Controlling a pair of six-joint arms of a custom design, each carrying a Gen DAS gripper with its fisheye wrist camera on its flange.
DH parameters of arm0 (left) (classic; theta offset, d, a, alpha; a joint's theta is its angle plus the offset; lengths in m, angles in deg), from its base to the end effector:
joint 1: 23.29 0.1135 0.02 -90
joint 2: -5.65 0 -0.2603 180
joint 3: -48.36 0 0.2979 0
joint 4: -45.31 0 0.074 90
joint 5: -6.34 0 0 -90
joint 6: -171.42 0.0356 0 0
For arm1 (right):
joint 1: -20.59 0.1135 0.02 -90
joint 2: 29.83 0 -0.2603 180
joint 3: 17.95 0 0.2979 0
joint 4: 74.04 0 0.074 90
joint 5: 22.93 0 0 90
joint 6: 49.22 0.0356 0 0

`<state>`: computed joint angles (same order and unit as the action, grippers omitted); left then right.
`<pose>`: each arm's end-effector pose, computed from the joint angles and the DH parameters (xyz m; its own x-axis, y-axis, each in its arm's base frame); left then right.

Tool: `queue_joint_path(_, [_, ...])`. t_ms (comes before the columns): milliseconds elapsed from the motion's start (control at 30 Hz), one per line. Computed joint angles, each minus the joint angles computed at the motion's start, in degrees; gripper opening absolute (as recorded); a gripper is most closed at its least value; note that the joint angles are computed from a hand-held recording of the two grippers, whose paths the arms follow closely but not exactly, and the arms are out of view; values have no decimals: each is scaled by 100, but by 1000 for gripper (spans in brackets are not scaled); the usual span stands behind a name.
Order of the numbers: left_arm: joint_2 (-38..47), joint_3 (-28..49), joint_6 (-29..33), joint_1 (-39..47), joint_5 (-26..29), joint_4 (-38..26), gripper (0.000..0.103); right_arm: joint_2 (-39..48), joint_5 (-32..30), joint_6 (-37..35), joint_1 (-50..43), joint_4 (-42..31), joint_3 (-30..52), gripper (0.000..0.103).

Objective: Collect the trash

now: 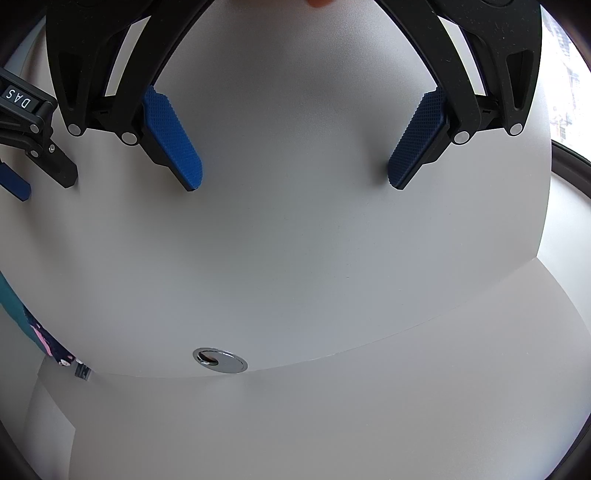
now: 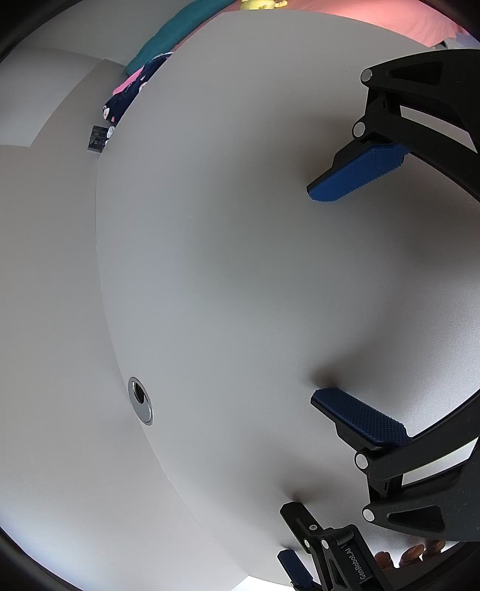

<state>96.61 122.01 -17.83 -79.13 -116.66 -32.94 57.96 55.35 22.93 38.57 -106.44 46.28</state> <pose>0.1838 -0.2363 0.1818 -0.6244 -0.5541 -0.5506 -0.6679 0.7442 0.0085 0.3249 0.1131 0.1643 -0.6244 -0.5182 -0.5844 -0.6322 0.7747 -0.0114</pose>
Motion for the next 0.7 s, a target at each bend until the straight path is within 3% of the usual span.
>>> queue_joint_path(700, [-67,-6,67,54,46,15,97,-16,-56,-69,-79,-8,-21,101])
